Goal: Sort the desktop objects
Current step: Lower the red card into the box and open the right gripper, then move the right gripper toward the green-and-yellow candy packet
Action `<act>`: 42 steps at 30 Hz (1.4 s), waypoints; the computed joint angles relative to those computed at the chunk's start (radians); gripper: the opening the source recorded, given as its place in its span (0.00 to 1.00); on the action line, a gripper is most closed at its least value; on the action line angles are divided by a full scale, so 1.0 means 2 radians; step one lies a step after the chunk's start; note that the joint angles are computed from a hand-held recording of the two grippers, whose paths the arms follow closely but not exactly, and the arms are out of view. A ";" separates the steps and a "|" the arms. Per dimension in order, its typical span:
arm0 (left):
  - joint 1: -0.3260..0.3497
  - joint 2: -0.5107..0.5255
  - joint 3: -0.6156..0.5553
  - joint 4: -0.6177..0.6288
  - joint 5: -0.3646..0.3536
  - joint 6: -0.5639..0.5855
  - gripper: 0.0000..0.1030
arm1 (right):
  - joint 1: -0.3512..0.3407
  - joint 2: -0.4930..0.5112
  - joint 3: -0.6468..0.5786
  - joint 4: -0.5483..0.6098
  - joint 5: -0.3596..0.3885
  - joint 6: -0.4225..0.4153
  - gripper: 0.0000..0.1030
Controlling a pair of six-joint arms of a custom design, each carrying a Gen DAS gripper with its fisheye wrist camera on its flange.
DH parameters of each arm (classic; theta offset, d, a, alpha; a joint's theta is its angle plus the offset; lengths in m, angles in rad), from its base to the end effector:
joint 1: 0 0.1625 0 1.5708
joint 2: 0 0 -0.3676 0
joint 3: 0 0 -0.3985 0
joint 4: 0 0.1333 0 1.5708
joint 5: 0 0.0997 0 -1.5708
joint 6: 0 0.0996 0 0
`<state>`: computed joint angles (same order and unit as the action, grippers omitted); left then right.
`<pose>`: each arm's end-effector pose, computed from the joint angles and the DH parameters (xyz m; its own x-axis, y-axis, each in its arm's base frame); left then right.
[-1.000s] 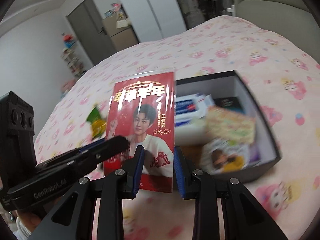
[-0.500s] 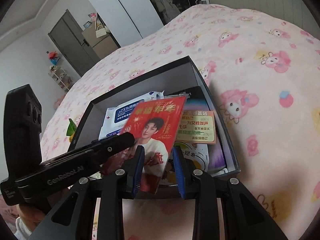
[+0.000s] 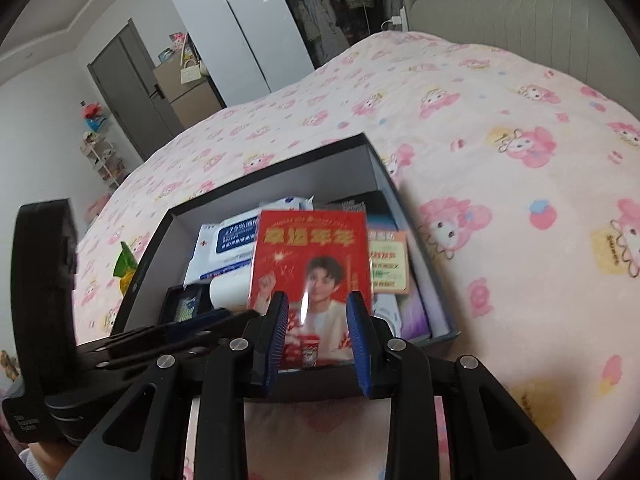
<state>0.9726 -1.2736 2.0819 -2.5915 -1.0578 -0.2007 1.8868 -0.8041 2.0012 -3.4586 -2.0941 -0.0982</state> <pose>-0.1303 -0.5147 0.1620 -0.8724 0.2360 -0.4281 0.3843 0.8723 -0.3022 0.2448 -0.4800 0.0533 -0.8943 -0.0386 0.4458 -0.3288 0.7324 -0.5962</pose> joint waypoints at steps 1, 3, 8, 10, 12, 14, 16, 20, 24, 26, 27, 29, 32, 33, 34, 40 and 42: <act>0.000 0.000 0.001 0.001 -0.002 -0.001 0.26 | 0.000 0.000 0.000 0.000 -0.003 0.000 0.26; 0.003 -0.006 0.006 -0.007 -0.013 0.003 0.26 | -0.002 -0.003 0.002 0.004 0.003 0.000 0.26; -0.008 -0.025 0.023 -0.015 -0.002 0.016 0.26 | 0.002 -0.002 0.001 0.010 -0.003 -0.003 0.26; -0.016 -0.038 0.035 -0.019 0.008 0.016 0.26 | 0.005 -0.004 0.001 0.018 -0.005 0.000 0.26; -0.024 -0.054 0.047 -0.023 0.017 0.015 0.26 | 0.010 -0.009 0.004 0.028 -0.004 0.007 0.26; -0.033 -0.073 0.061 -0.024 0.028 0.015 0.26 | 0.016 -0.013 0.007 0.033 -0.005 0.013 0.27; -0.040 -0.090 0.072 -0.023 0.036 0.018 0.26 | 0.025 -0.013 0.010 0.031 -0.011 0.013 0.27; -0.052 -0.127 0.095 -0.018 0.035 0.024 0.29 | 0.047 -0.017 0.023 0.033 -0.025 0.027 0.27; -0.082 -0.173 0.126 0.006 0.069 0.022 0.30 | 0.068 -0.024 0.041 0.033 -0.037 0.057 0.27; -0.096 -0.203 0.137 0.037 0.085 0.008 0.30 | 0.080 -0.025 0.047 0.036 -0.042 0.071 0.28; -0.100 -0.216 0.141 0.050 0.089 0.001 0.30 | 0.086 -0.025 0.048 0.041 -0.043 0.075 0.28; -0.110 -0.248 0.151 0.080 0.102 -0.014 0.31 | 0.098 -0.024 0.048 0.049 -0.044 0.079 0.28; -0.128 -0.302 0.166 0.123 0.121 -0.031 0.31 | 0.118 -0.020 0.044 0.059 -0.049 0.080 0.28; -0.134 -0.321 0.171 0.138 0.127 -0.035 0.31 | 0.127 -0.018 0.043 0.061 -0.051 0.081 0.28; -0.140 -0.338 0.175 0.154 0.133 -0.042 0.31 | 0.135 -0.016 0.041 0.064 -0.052 0.081 0.28; -0.175 -0.436 0.191 0.265 0.171 -0.095 0.34 | 0.171 -0.003 0.028 0.086 -0.059 0.083 0.28; -0.182 -0.463 0.194 0.297 0.180 -0.109 0.34 | 0.181 0.003 0.023 0.094 -0.059 0.085 0.28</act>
